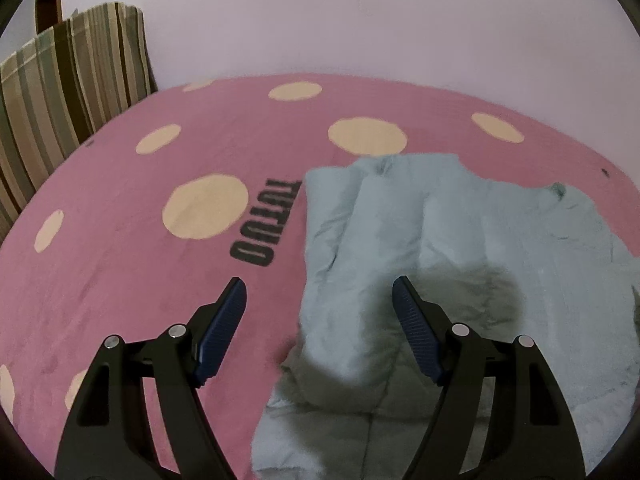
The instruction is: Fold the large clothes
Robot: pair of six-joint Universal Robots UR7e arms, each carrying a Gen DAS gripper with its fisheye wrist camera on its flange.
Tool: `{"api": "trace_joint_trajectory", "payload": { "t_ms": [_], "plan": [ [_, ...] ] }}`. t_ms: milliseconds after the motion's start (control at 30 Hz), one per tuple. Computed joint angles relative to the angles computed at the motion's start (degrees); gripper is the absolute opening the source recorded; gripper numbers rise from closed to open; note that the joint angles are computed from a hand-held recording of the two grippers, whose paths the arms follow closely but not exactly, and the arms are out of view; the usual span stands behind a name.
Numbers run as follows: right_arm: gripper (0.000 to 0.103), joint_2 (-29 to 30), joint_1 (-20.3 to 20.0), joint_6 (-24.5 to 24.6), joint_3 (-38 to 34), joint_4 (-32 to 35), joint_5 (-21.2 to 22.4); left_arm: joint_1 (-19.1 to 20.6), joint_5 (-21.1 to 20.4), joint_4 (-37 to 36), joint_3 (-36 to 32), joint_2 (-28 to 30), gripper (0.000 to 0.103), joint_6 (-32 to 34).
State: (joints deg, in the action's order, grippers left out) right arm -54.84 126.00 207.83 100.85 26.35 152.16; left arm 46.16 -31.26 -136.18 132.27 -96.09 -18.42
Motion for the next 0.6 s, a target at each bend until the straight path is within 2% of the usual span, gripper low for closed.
{"api": "trace_joint_trajectory", "payload": {
  "t_ms": [100, 200, 267, 333, 367, 433, 533, 600],
  "plan": [
    [0.050, 1.4, -2.4, 0.7, 0.1, 1.3, -0.8, 2.1, 0.0, 0.8, -0.6, 2.3, 0.075, -0.5],
    [0.049, 1.8, -5.6, 0.9, 1.7, 0.9, -3.7, 4.0, -0.8, 0.7, -0.7, 3.9, 0.075, 0.5],
    [0.049, 1.3, -6.2, -1.4, 2.9, -1.6, -4.0, 4.7, -1.4, 0.1, -0.5, 4.7, 0.077, 1.3],
    [0.049, 1.7, -5.4, -0.5, 2.2, -0.4, -3.1, 4.8, -1.7, 0.6, -0.6, 4.5, 0.076, 0.9],
    [0.049, 1.5, -4.4, 1.1, 1.7, 0.8, -2.6, 4.2, -1.2, 3.2, -1.0, 3.7, 0.076, -0.8],
    [0.049, 0.1, -2.5, 1.1, 1.7, -0.3, -1.8, 2.1, 0.1, 7.1, -1.0, 1.5, 0.076, -4.4],
    [0.049, 0.0, -1.0, -1.1, 0.1, -1.4, -1.4, -1.3, 0.4, 3.9, 0.2, -0.7, 0.076, -3.7],
    [0.049, 1.4, -1.2, -2.4, -2.1, -0.9, -2.4, -2.3, -2.0, -0.3, 0.2, 0.5, 0.076, -0.8]
  ]
}}
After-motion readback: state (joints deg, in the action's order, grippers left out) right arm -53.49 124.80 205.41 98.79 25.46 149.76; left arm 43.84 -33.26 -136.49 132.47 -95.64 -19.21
